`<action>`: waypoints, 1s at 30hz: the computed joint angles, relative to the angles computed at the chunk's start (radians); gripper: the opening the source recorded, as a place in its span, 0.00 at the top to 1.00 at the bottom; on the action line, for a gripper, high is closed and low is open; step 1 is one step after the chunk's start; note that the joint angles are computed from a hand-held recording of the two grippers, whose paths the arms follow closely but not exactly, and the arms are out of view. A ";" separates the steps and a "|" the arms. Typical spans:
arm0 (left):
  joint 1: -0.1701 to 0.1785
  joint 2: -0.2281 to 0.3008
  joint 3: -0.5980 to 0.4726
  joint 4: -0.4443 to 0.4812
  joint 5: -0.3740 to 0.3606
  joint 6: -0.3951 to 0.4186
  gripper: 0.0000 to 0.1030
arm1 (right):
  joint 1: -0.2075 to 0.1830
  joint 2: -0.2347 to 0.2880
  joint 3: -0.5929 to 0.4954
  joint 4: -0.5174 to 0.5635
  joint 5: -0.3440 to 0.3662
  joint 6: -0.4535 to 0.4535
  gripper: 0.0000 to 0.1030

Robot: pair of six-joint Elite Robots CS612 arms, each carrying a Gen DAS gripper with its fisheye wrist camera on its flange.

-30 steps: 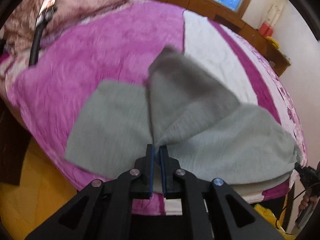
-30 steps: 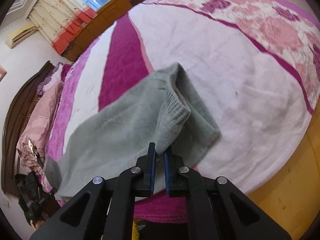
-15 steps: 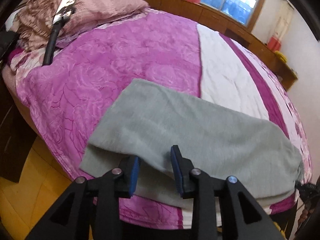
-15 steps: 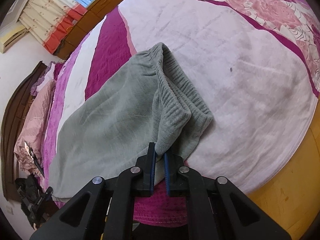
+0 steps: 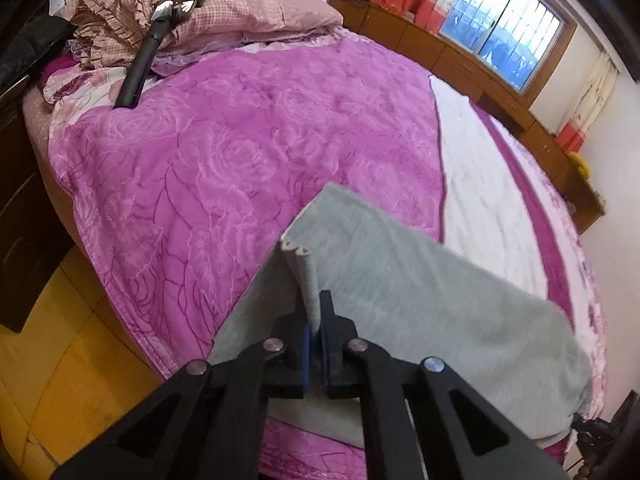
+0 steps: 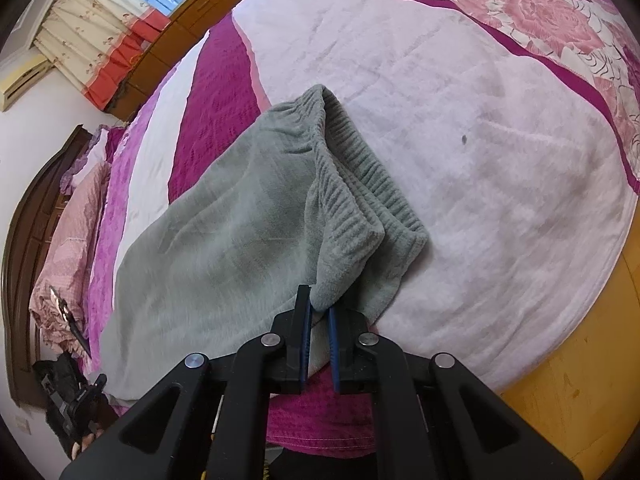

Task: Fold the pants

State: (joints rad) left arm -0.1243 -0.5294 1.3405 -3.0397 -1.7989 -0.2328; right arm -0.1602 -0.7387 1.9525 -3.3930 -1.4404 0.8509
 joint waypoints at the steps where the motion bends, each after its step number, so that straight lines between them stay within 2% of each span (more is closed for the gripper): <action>1: 0.003 -0.008 0.007 -0.020 -0.013 0.004 0.97 | 0.000 -0.004 0.000 -0.003 -0.003 0.000 0.99; 6: 0.006 -0.056 0.055 -0.047 -0.034 0.063 0.97 | 0.009 -0.040 0.021 -0.057 -0.056 -0.046 1.00; 9: 0.008 -0.068 0.074 -0.029 -0.029 0.095 0.97 | 0.017 -0.062 0.035 -0.024 -0.089 -0.069 1.00; 16: 0.017 -0.019 0.028 0.115 -0.019 0.074 0.97 | 0.012 -0.045 0.044 0.018 -0.095 -0.042 1.00; 23: 0.008 -0.021 0.032 0.109 0.022 0.121 0.93 | 0.013 -0.043 0.038 0.062 -0.110 -0.058 1.00; 28: 0.010 -0.044 0.048 0.090 0.061 0.117 0.92 | 0.024 -0.081 0.049 0.157 -0.192 -0.081 1.00; 30: 0.011 -0.055 0.060 0.059 0.083 0.113 0.92 | 0.020 -0.089 0.069 0.117 -0.195 -0.078 1.00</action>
State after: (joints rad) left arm -0.1136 -0.5846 1.4009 -2.9804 -1.7162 -0.1198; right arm -0.1403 -0.8281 2.0215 -3.2765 -1.6353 0.7725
